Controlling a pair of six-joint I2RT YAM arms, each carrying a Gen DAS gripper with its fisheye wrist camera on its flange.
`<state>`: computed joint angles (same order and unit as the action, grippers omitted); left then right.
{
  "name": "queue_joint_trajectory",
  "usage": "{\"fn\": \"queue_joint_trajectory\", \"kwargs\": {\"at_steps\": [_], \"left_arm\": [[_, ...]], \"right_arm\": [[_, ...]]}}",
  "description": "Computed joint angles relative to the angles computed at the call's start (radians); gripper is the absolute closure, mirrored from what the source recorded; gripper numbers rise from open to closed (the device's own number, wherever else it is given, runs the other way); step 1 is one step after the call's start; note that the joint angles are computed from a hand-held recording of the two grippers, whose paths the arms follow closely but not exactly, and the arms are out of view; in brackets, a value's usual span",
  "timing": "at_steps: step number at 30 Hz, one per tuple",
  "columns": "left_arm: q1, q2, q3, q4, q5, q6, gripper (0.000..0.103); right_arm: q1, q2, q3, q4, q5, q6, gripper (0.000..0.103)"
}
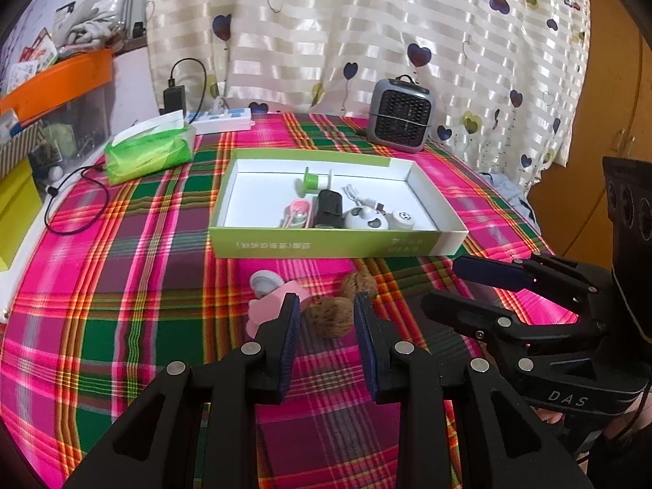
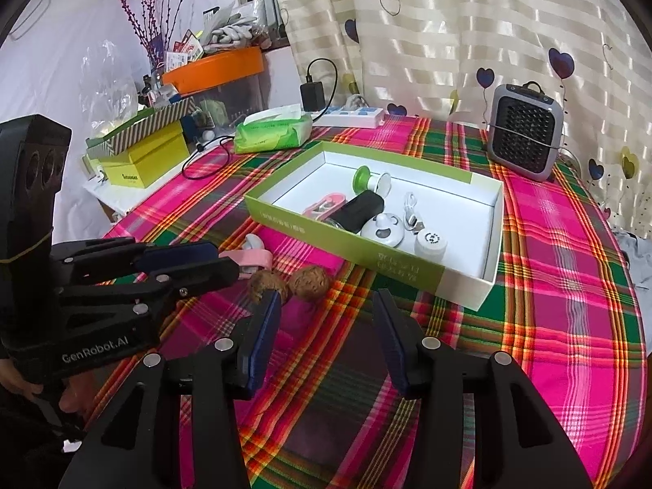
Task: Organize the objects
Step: 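Grasp one walnut with the left gripper while the right gripper grasps the other walnut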
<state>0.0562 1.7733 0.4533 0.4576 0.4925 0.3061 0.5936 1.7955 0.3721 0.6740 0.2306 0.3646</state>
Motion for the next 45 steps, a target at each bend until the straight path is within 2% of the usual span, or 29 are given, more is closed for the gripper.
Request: {"fn": "queue_joint_trajectory", "kwargs": {"at_steps": [14, 36, 39, 45], "left_arm": [[0.058, 0.052, 0.022, 0.005, 0.036, 0.057, 0.074], [0.060, 0.124, 0.084, -0.055, 0.088, 0.116, 0.073], [0.055, 0.128, 0.090, -0.062, 0.093, 0.123, 0.073], [0.036, 0.146, 0.108, -0.076, 0.086, 0.123, 0.073]], "right_arm": [[-0.019, 0.073, 0.048, 0.003, -0.054, -0.011, 0.055], [-0.095, 0.202, 0.221, -0.079, -0.180, -0.001, 0.055], [-0.106, 0.212, 0.237, -0.091, -0.186, 0.004, 0.066], [-0.116, 0.236, 0.260, -0.105, -0.222, -0.005, 0.069]]}}
